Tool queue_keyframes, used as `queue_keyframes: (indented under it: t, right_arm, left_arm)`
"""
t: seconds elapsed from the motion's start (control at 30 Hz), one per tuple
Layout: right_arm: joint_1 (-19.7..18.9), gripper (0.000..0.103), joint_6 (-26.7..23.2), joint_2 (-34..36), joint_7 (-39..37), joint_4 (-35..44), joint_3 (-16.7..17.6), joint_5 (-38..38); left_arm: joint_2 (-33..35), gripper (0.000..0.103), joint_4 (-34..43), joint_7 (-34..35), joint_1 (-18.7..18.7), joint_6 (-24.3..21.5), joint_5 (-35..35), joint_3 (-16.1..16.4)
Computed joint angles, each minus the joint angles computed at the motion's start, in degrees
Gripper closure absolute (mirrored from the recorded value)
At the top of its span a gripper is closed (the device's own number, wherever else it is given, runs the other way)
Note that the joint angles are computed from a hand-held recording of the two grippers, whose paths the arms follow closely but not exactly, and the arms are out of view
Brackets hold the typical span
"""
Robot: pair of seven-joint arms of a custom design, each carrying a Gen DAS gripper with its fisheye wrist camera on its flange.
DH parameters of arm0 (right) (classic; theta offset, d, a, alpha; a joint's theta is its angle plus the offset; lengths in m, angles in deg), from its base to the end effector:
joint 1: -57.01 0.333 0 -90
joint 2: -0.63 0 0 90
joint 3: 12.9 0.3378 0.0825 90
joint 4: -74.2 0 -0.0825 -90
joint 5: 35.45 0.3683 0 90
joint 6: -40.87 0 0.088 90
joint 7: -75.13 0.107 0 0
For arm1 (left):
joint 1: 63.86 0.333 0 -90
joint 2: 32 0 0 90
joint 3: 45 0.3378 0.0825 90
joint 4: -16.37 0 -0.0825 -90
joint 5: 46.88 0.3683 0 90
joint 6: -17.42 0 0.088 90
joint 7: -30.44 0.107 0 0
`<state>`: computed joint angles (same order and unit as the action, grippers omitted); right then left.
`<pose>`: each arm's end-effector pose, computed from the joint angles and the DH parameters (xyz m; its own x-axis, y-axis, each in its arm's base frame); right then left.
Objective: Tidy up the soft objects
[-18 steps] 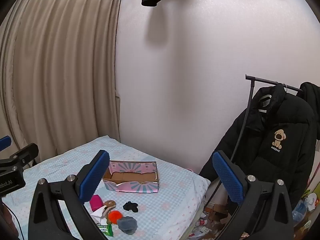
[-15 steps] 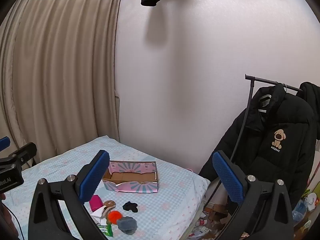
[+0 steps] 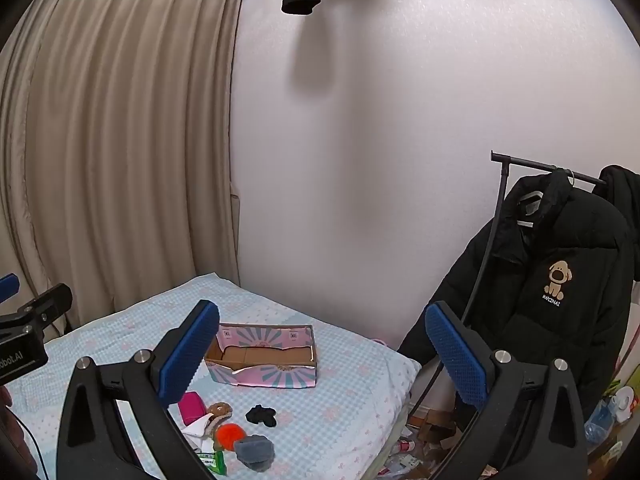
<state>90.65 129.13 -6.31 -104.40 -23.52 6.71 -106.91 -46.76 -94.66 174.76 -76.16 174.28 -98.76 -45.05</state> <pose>0.3691 0.3448 0.7202 -0.6256 -0.7799 0.0211 -0.2300 0.1584 -0.9602 0.4985 -0.0779 0.7318 -0.5129 -0.8579 0.0324 -0.3090 0.1492 -0.9393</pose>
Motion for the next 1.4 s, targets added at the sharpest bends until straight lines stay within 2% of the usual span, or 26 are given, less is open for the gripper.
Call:
queue_keyframes:
  t: [0.27,0.43,0.8,1.4]
  right_arm:
    - [0.0,0.000,0.1,0.0,0.2,0.0,0.1,-0.4]
    - [0.2,0.000,-0.1,0.1,0.3,0.0,0.1,-0.6]
    - [0.5,0.000,-0.8,0.2,0.4,0.5,0.2,-0.9]
    - [0.8,0.000,-1.5,0.1,0.6,0.8,0.4,-0.9]
  left_arm:
    - [-0.7,0.001,-0.9,0.7,-0.5,1.0,-0.7,-0.1]
    - [-0.7,0.001,-0.5,-1.3,-0.6,1.4,1.3,-0.7]
    - [-2.2,0.001,-1.7,-0.2,-3.0,2.9,1.0,0.3]
    - [-2.9,0.001,-1.8,0.0,-3.4,1.7,1.2,1.2]
